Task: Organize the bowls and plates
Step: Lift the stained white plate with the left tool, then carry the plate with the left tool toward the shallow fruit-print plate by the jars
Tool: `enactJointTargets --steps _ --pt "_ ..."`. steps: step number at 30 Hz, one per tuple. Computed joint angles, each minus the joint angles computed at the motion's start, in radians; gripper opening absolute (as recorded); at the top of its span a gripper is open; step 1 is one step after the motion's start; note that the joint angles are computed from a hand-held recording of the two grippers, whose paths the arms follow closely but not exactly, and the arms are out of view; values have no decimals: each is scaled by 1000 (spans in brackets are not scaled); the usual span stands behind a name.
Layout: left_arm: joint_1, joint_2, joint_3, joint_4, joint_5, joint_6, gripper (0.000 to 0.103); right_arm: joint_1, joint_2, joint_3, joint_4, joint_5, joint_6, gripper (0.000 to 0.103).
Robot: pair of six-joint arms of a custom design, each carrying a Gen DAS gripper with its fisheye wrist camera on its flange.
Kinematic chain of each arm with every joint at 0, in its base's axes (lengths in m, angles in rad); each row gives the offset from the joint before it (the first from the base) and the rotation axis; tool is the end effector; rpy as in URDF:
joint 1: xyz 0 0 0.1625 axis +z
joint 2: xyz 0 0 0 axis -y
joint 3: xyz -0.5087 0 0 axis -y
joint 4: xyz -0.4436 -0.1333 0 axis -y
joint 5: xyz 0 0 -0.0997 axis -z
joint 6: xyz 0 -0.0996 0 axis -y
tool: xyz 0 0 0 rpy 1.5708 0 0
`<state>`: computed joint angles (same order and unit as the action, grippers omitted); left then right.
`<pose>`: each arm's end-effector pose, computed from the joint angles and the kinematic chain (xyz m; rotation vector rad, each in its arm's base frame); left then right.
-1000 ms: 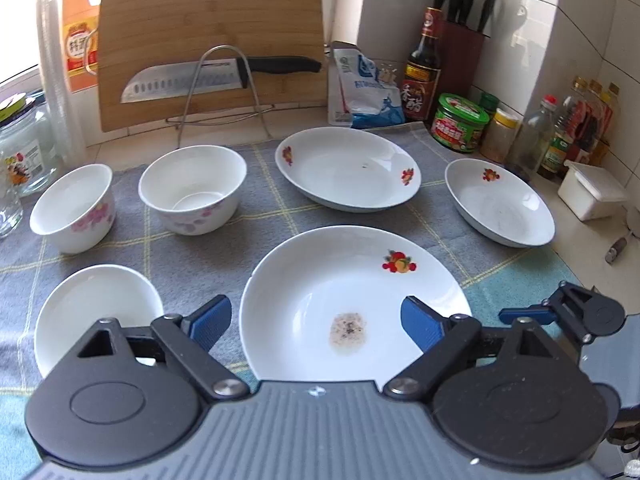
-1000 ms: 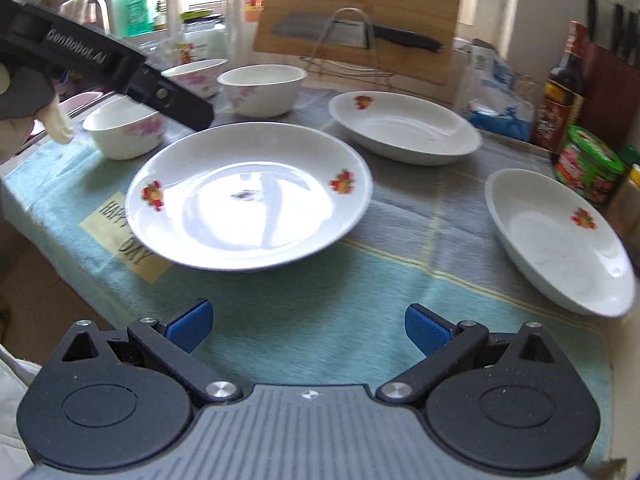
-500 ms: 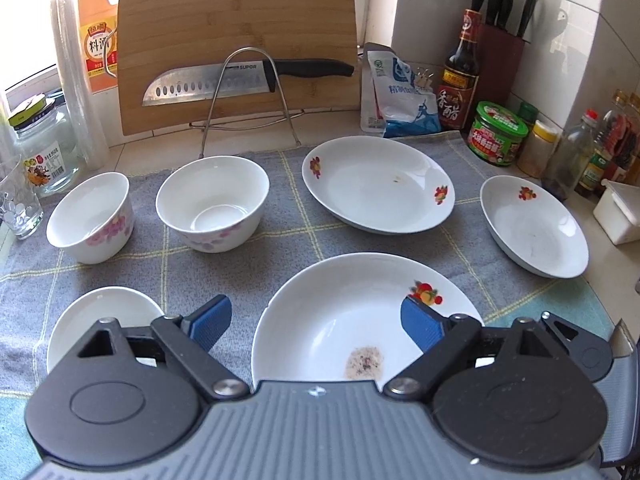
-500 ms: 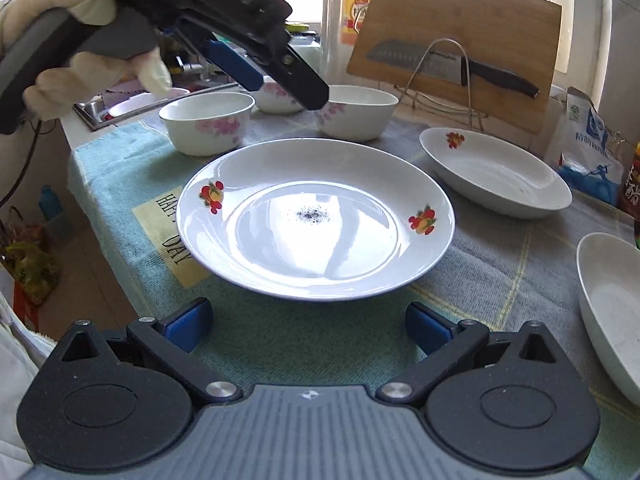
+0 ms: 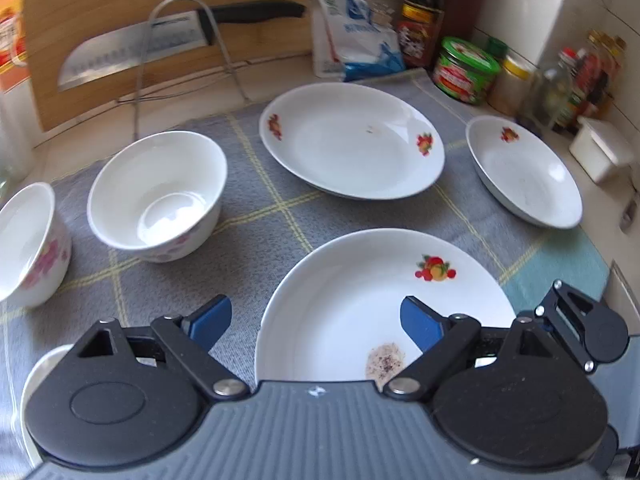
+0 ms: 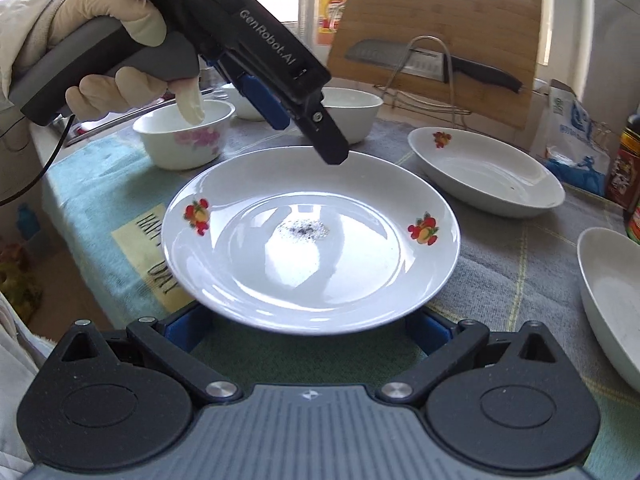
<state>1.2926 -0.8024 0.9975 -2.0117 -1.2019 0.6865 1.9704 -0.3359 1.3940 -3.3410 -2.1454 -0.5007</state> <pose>-0.0867 -0.9196 0.3764 1.2076 2.4417 -0.2264 0.3951 -0.7319 -0.0545 0.8093 -2.2827 0.8583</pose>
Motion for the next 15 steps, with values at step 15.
enactJointTargets --steps 15 --pt "24 127 -251 311 -33 10 85 16 18 -21 4 -53 35 103"
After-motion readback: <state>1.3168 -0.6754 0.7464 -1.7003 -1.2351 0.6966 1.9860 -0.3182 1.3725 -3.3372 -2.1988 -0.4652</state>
